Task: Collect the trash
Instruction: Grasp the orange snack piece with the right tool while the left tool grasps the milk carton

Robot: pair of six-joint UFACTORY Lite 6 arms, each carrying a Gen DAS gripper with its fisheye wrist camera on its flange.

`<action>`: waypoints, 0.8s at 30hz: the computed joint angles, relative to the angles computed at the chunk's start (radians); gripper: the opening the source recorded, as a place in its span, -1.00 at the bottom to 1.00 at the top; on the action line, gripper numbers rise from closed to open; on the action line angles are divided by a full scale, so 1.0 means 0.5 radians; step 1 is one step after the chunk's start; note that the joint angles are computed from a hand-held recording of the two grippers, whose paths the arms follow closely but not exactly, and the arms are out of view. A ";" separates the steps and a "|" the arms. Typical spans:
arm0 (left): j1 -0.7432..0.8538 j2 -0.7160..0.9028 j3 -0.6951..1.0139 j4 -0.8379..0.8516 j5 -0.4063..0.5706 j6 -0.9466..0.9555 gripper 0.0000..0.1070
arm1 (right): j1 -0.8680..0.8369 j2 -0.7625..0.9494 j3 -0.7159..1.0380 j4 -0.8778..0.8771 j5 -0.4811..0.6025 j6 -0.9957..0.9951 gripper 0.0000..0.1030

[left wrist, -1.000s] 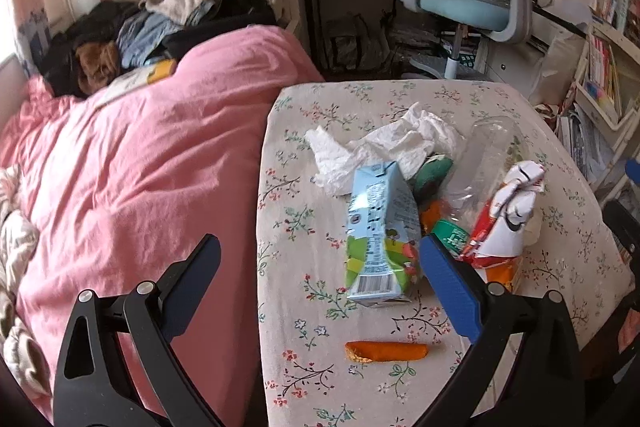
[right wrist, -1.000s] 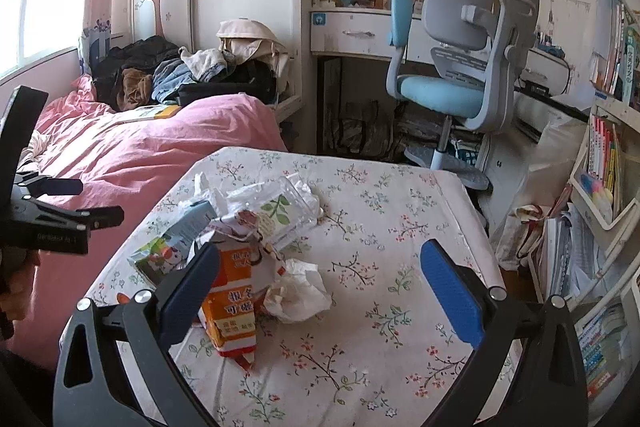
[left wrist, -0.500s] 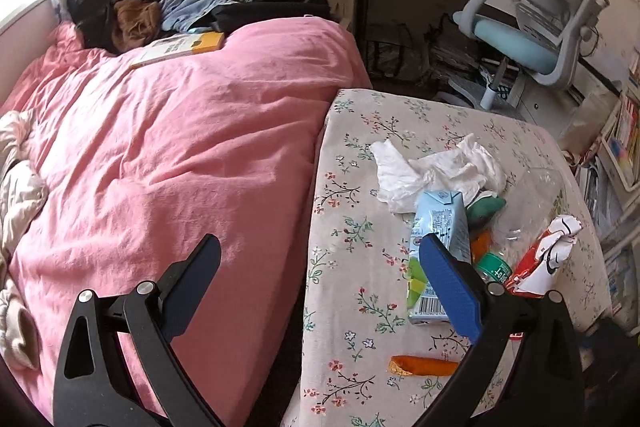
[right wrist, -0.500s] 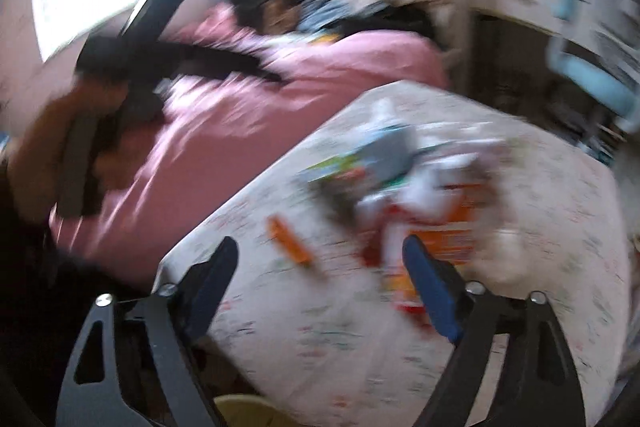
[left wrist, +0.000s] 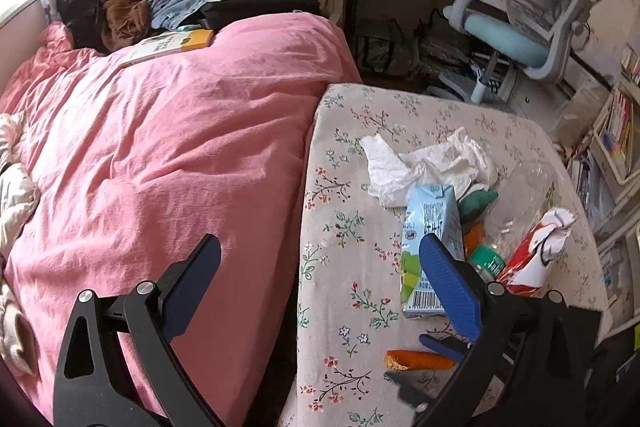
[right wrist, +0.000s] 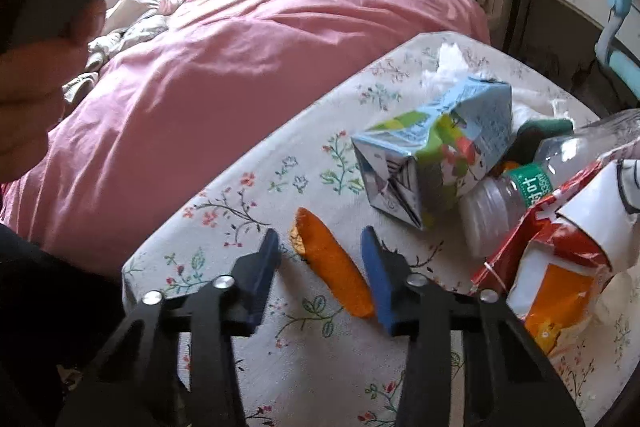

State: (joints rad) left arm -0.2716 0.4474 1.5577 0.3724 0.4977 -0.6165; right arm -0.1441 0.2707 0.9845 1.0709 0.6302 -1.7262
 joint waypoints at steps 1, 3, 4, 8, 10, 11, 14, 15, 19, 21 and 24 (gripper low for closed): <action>-0.009 0.023 0.021 -0.007 0.010 0.019 0.79 | -0.014 -0.003 -0.001 -0.029 0.008 0.003 -0.56; -0.030 0.072 0.060 -0.004 0.022 0.030 0.79 | -0.066 -0.033 -0.024 -0.082 0.046 -0.011 -0.64; -0.044 0.103 0.086 0.002 0.032 0.033 0.79 | -0.088 -0.053 -0.038 -0.105 0.065 -0.015 -0.65; -0.128 0.295 0.240 0.095 0.093 -0.039 0.79 | -0.236 -0.131 -0.094 -0.196 0.168 -0.072 -0.65; -0.159 0.419 0.355 0.124 0.122 -0.069 0.79 | -0.318 -0.162 -0.106 -0.218 0.232 -0.101 -0.65; -0.169 0.491 0.423 0.110 0.131 -0.068 0.79 | -0.351 -0.177 -0.111 -0.229 0.261 -0.107 -0.65; -0.163 0.671 0.606 -0.101 0.120 0.064 0.79 | -0.434 -0.176 -0.085 -0.258 0.333 -0.130 -0.65; -0.167 0.730 0.673 -0.148 0.141 0.088 0.79 | -0.453 -0.175 -0.078 -0.265 0.348 -0.138 -0.65; -0.215 0.947 0.978 -0.215 0.249 0.145 0.79 | -0.537 -0.131 -0.008 -0.309 0.421 -0.155 -0.65; -0.245 1.051 1.133 -0.202 0.318 0.159 0.79 | -0.571 -0.104 0.025 -0.327 0.449 -0.167 -0.65; -0.251 1.153 1.280 -0.334 0.358 0.283 0.64 | -0.566 -0.086 0.050 -0.338 0.441 -0.158 -0.65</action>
State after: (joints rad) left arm -0.3972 1.0237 2.1977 0.2052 0.6768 -0.4747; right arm -0.4269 0.2278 1.0094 0.9017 0.8506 -1.8051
